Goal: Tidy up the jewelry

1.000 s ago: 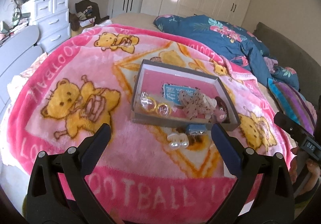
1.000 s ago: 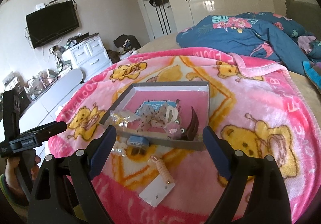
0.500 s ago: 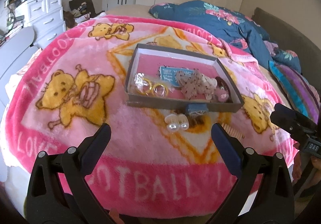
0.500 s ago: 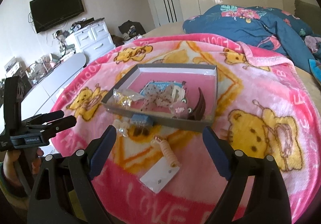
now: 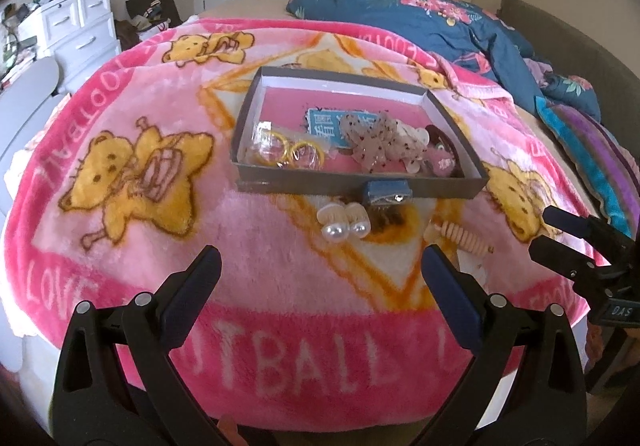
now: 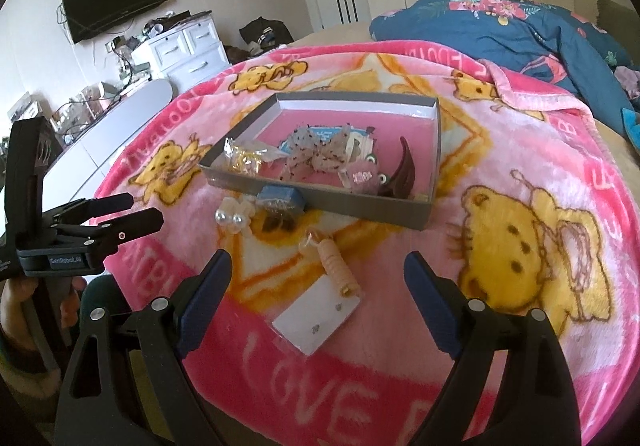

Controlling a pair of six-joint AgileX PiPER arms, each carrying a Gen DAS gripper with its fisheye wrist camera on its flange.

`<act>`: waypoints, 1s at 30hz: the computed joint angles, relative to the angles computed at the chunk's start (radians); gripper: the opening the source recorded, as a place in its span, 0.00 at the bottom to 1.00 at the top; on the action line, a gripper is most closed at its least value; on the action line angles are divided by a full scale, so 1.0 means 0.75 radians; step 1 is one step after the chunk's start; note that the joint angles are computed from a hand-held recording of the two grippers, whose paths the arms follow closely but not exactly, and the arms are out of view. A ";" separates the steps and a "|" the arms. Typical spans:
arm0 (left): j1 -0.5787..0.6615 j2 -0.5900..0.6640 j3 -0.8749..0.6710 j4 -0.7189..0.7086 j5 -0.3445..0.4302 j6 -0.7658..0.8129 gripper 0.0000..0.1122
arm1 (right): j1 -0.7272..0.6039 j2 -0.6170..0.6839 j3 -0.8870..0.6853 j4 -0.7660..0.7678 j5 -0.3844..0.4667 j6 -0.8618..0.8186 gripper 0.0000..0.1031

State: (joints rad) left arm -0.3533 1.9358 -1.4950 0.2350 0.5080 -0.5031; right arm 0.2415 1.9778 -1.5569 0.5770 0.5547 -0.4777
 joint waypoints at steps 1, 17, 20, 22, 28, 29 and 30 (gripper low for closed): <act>0.000 0.006 -0.002 -0.006 0.004 0.008 0.83 | -0.001 0.003 0.001 -0.001 0.002 -0.001 0.84; 0.018 0.160 -0.111 -0.100 0.056 0.089 0.83 | -0.015 0.186 -0.164 -0.095 0.086 0.124 0.84; 0.029 0.205 -0.162 -0.129 0.080 0.114 0.83 | -0.017 0.259 -0.256 -0.123 0.129 0.167 0.82; 0.037 0.239 -0.201 -0.154 0.095 0.139 0.83 | -0.009 0.313 -0.334 -0.168 0.175 0.202 0.77; 0.056 0.328 -0.321 -0.195 0.146 0.169 0.83 | 0.029 0.450 -0.516 -0.308 0.244 0.268 0.65; 0.058 0.339 -0.337 -0.197 0.153 0.172 0.83 | 0.032 0.466 -0.538 -0.320 0.254 0.274 0.62; 0.060 0.350 -0.353 -0.205 0.160 0.179 0.83 | 0.035 0.481 -0.557 -0.327 0.259 0.273 0.60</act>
State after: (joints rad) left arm -0.3082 2.1979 -1.7598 0.0810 0.6283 -0.3688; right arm 0.2679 2.3383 -1.9746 0.3320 0.7487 -0.2731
